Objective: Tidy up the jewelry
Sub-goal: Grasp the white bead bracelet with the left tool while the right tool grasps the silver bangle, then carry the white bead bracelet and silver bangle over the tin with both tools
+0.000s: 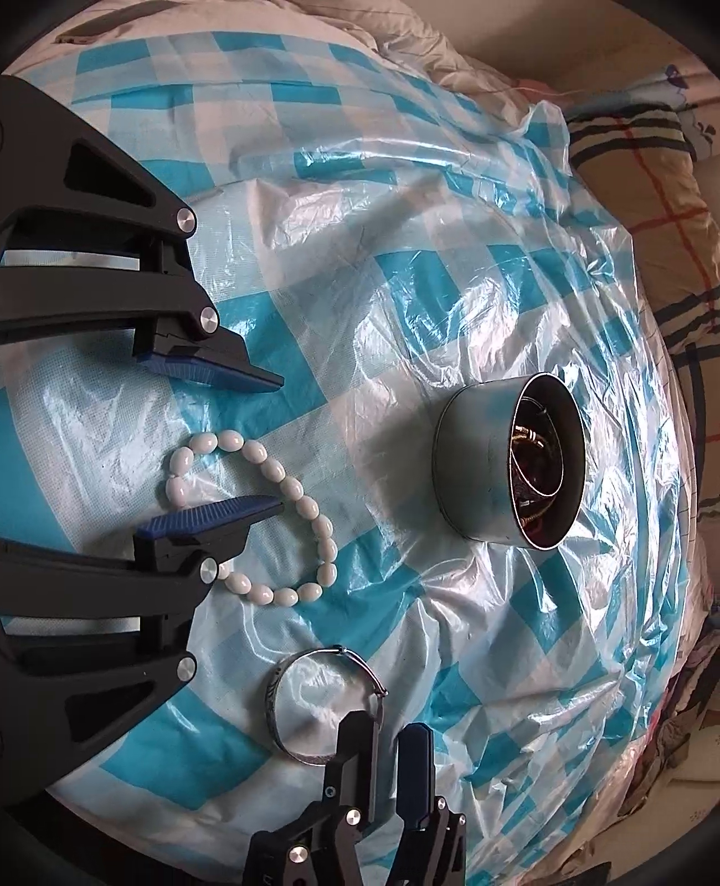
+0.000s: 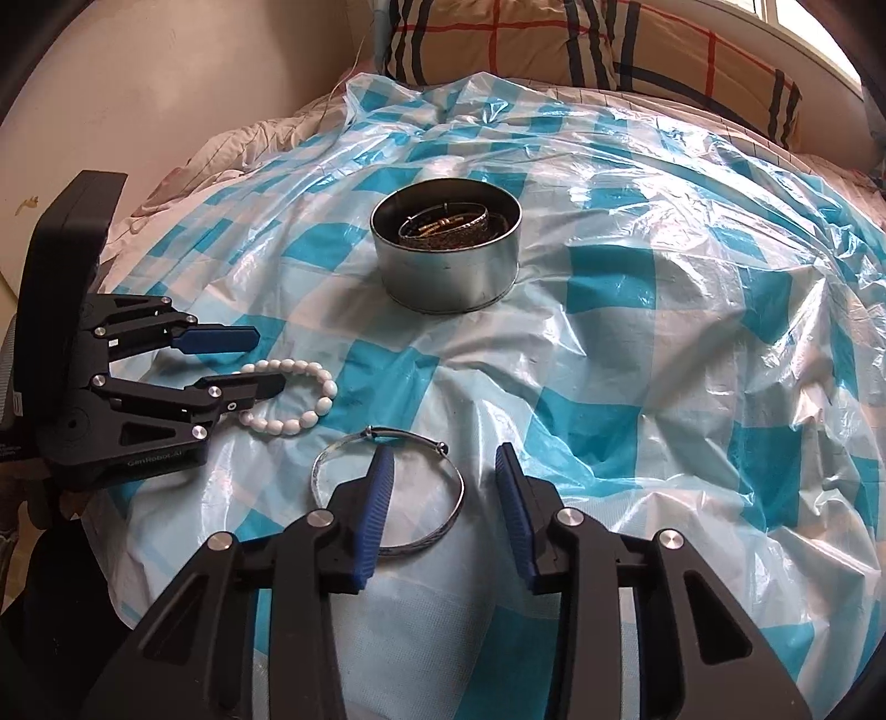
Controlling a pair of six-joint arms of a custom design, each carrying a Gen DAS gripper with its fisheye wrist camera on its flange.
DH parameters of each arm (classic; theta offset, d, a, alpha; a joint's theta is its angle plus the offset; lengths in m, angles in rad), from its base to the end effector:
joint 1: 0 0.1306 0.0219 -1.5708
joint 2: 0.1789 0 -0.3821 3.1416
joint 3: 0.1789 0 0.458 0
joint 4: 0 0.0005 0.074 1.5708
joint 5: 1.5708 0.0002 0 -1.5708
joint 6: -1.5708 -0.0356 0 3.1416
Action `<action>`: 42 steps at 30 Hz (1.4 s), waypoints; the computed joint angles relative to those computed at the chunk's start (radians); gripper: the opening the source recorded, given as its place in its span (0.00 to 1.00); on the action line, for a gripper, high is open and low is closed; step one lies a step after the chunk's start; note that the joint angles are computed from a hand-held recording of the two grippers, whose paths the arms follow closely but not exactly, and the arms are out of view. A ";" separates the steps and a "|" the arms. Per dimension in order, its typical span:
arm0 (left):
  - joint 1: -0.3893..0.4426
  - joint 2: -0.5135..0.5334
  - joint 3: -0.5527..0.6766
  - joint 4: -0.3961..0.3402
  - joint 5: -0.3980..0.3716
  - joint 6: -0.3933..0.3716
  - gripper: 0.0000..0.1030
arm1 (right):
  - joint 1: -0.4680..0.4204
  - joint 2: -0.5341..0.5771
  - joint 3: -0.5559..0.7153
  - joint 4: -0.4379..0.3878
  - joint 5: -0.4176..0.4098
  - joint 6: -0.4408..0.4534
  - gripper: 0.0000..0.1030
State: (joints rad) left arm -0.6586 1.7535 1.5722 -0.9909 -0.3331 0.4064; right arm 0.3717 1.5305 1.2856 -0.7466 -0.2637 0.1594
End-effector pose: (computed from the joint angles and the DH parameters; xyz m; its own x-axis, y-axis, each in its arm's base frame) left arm 0.5202 -0.3885 0.3061 -0.8584 0.1920 -0.4756 0.1510 0.9808 0.1234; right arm 0.5355 0.2182 0.3072 -0.6931 -0.4346 -0.5751 -0.6012 0.7887 0.1285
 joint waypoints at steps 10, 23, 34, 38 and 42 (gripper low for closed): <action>0.001 0.005 0.000 0.007 0.021 -0.007 0.35 | -0.001 0.039 0.035 -0.068 -0.008 0.003 0.27; -0.006 -0.087 -0.064 0.093 0.070 0.064 0.06 | -0.024 -0.015 -0.019 -0.018 -0.073 -0.079 0.05; -0.030 -0.187 -0.140 0.282 0.040 0.153 0.06 | -0.085 -0.091 -0.098 0.157 -0.283 -0.362 0.05; -0.037 -0.204 -0.147 0.331 0.003 0.162 0.06 | -0.098 -0.099 -0.128 0.285 -0.375 -0.505 0.05; -0.036 -0.211 -0.143 0.367 -0.020 0.160 0.07 | -0.103 -0.093 -0.140 0.397 -0.432 -0.618 0.05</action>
State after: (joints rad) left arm -0.6942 1.5421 1.4289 -0.6240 -0.3532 0.5662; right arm 0.2682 1.4370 1.1457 -0.3496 -0.6955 -0.4588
